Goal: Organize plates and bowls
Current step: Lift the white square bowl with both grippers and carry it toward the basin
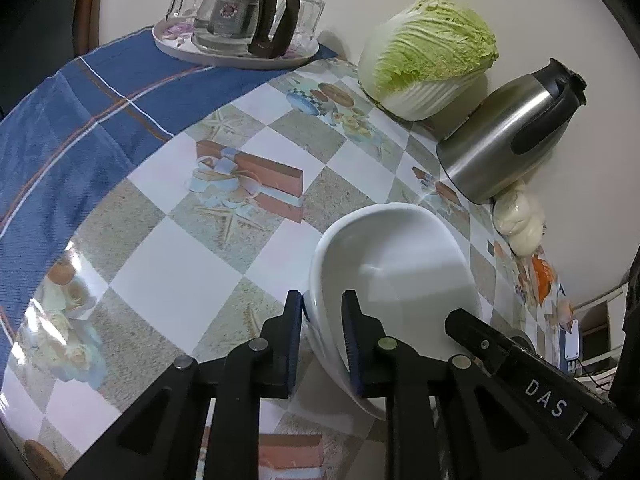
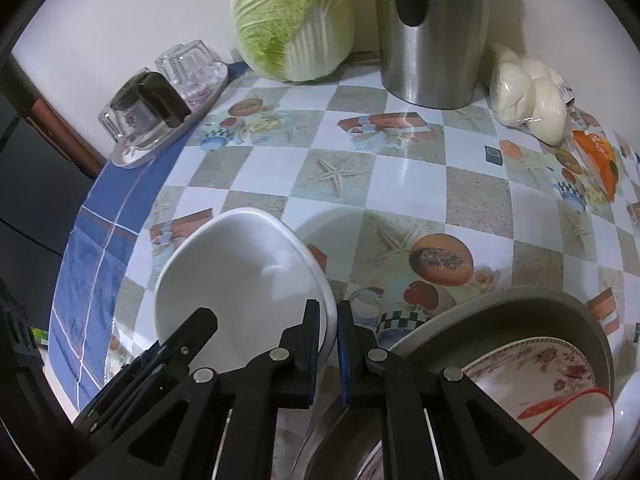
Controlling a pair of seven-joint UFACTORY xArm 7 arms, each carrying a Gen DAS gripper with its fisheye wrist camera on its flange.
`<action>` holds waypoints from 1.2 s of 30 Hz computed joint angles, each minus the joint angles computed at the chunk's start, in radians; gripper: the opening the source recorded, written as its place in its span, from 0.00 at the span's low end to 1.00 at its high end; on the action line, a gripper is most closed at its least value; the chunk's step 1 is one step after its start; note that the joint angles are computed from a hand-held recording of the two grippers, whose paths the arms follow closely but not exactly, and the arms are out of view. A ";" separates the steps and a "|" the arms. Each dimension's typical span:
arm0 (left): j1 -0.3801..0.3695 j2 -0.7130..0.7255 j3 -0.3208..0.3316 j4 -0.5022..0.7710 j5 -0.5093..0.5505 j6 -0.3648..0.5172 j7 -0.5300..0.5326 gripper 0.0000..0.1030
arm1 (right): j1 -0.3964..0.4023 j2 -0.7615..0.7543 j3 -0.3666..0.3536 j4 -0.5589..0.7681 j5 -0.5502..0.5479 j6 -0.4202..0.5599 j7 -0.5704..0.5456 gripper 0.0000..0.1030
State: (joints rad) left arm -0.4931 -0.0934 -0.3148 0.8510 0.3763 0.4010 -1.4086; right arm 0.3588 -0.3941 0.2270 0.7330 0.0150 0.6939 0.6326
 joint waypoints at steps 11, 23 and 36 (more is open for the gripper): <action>0.024 -0.155 -0.071 0.009 0.047 0.110 -0.020 0.20 | 0.017 -0.161 0.020 -0.019 0.008 0.031 0.020 0.09; 0.021 -0.236 -0.173 0.058 0.098 0.230 -0.034 0.19 | 0.022 -0.403 0.031 -0.105 0.036 0.107 0.045 0.10; -0.019 -0.223 -0.228 0.102 0.118 0.289 -0.045 0.19 | 0.039 -0.672 0.026 -0.232 0.101 0.175 0.077 0.11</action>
